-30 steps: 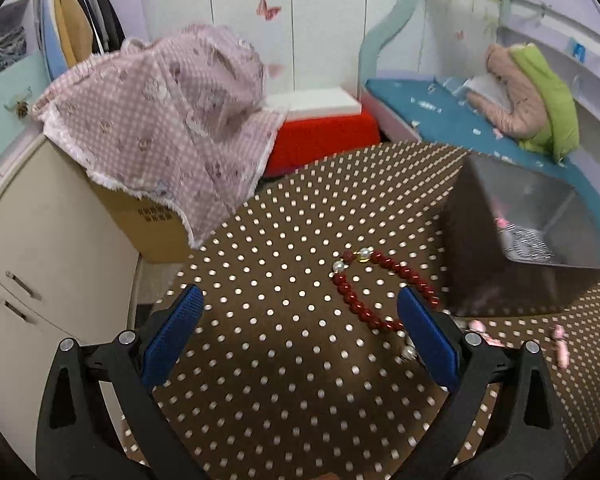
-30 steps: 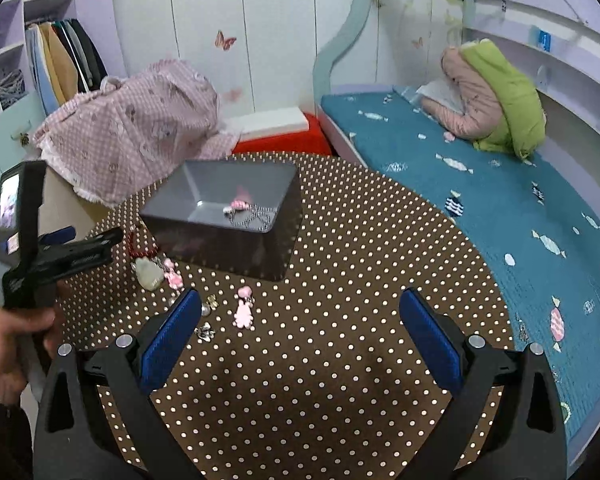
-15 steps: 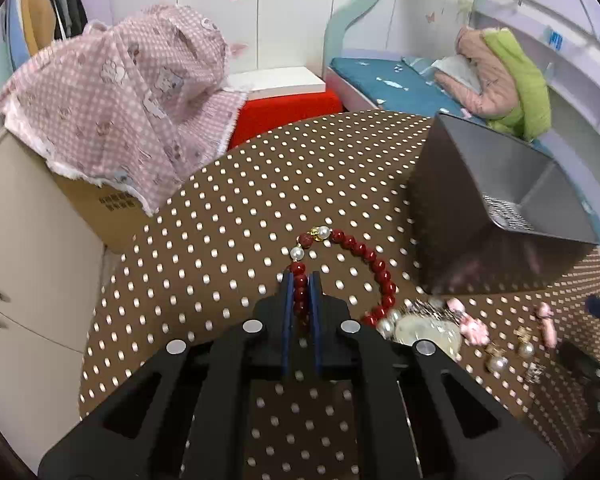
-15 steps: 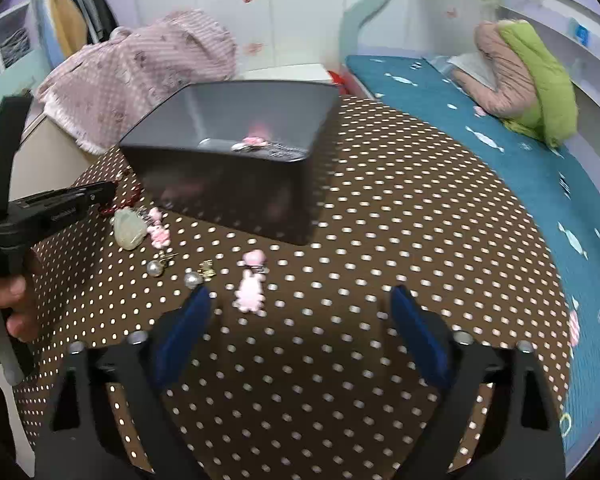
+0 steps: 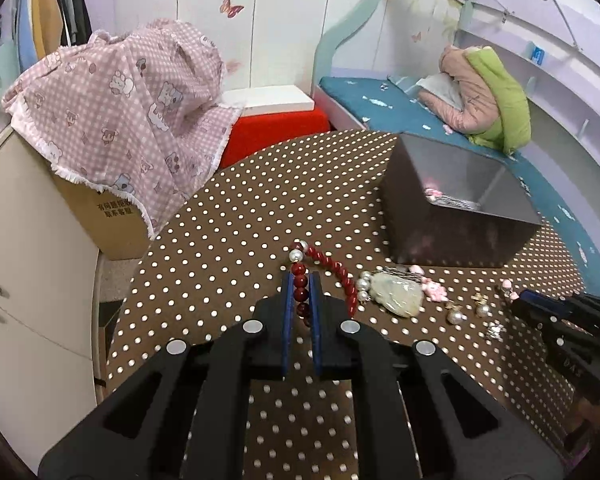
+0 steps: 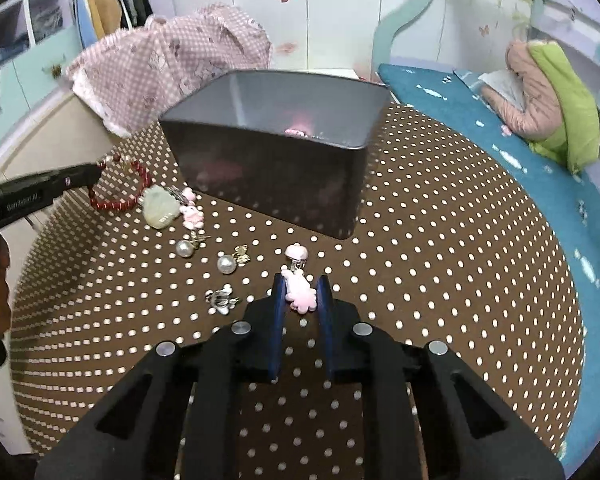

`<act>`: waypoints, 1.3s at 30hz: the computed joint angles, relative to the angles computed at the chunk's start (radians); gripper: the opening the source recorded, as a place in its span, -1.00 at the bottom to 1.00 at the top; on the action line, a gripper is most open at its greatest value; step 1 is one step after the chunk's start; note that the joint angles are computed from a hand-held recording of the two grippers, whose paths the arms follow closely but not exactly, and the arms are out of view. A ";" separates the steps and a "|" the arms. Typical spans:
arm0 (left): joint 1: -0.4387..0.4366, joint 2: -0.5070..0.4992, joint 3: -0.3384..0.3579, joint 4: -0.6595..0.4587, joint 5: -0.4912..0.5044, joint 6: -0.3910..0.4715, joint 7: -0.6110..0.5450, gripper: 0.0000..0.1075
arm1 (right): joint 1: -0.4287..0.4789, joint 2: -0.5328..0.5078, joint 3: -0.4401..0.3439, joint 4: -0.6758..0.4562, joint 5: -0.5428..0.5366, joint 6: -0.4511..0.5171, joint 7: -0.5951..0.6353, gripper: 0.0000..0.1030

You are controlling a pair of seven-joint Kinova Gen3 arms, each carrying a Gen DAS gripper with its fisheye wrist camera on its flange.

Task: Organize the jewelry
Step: 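Lower the left tool to the red bead bracelet and grasp it, then carry the red bracelet into the grey box while the right tool drops a pink charm there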

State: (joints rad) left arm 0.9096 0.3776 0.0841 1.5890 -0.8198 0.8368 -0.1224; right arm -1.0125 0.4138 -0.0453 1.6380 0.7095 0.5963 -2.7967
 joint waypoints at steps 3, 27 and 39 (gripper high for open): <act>0.023 -0.024 0.007 0.007 -0.021 0.011 0.013 -0.86 | -0.008 -0.041 0.008 0.043 0.022 -0.028 -0.036 -0.72; 0.100 -0.103 0.102 -0.178 -0.275 0.143 -0.028 -0.86 | 0.076 -0.191 -0.118 -0.056 0.305 0.066 -0.052 -0.72; 0.040 -0.027 0.049 -0.363 -0.140 0.021 -0.229 -0.86 | 0.167 -0.103 -0.100 -0.187 0.027 -0.013 0.244 -0.72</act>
